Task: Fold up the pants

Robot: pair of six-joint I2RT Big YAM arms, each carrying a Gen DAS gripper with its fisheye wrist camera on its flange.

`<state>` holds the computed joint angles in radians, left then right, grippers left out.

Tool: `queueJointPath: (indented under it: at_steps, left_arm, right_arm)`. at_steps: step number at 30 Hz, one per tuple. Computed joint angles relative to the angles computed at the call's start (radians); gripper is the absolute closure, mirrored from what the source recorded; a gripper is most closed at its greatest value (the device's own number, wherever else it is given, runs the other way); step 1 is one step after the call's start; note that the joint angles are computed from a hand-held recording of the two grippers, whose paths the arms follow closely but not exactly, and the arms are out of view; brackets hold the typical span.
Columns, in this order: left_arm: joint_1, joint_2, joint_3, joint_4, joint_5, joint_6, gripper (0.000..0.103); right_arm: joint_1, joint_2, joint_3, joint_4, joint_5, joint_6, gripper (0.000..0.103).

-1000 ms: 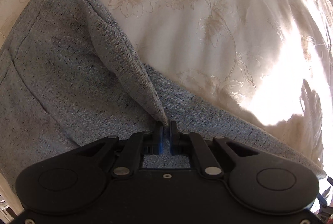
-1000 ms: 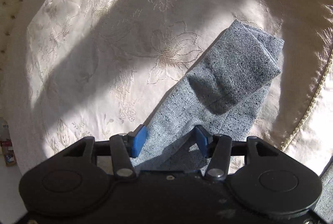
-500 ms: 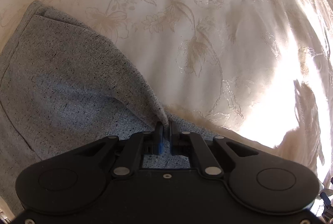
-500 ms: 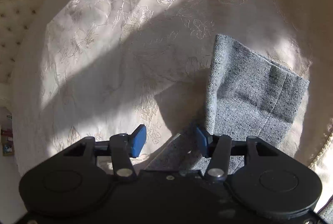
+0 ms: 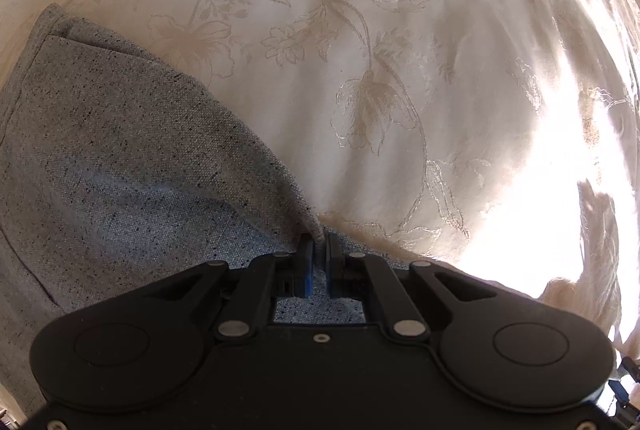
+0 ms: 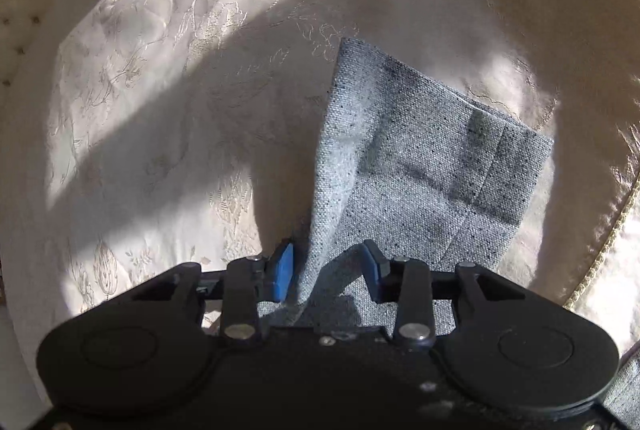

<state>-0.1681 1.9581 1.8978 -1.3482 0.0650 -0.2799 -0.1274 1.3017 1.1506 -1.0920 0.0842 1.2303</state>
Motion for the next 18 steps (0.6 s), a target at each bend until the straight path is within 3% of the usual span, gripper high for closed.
queueJointPath:
  at_steps: [1,4,11,18]
  left_arm:
    - [-0.001,0.003,0.003,-0.001,0.001,0.000,0.096]
    - [0.004,0.007,0.013,-0.008,0.013,-0.004,0.098]
    - [0.027,-0.086,-0.034,0.026,0.050,0.015,0.099]
    - [0.066,-0.232,-0.119,0.036,0.100,0.059,0.099]
  right_arm:
    - [-0.001,0.024,0.024,-0.017,0.005,-0.020,0.067]
    - [-0.004,0.064,0.070,-0.062,0.003,-0.065,0.098]
    - [0.018,0.001,0.120,-0.141,0.022,-0.127,0.099]
    - [0.078,-0.179,0.100,-0.237,0.044,-0.062,0.099]
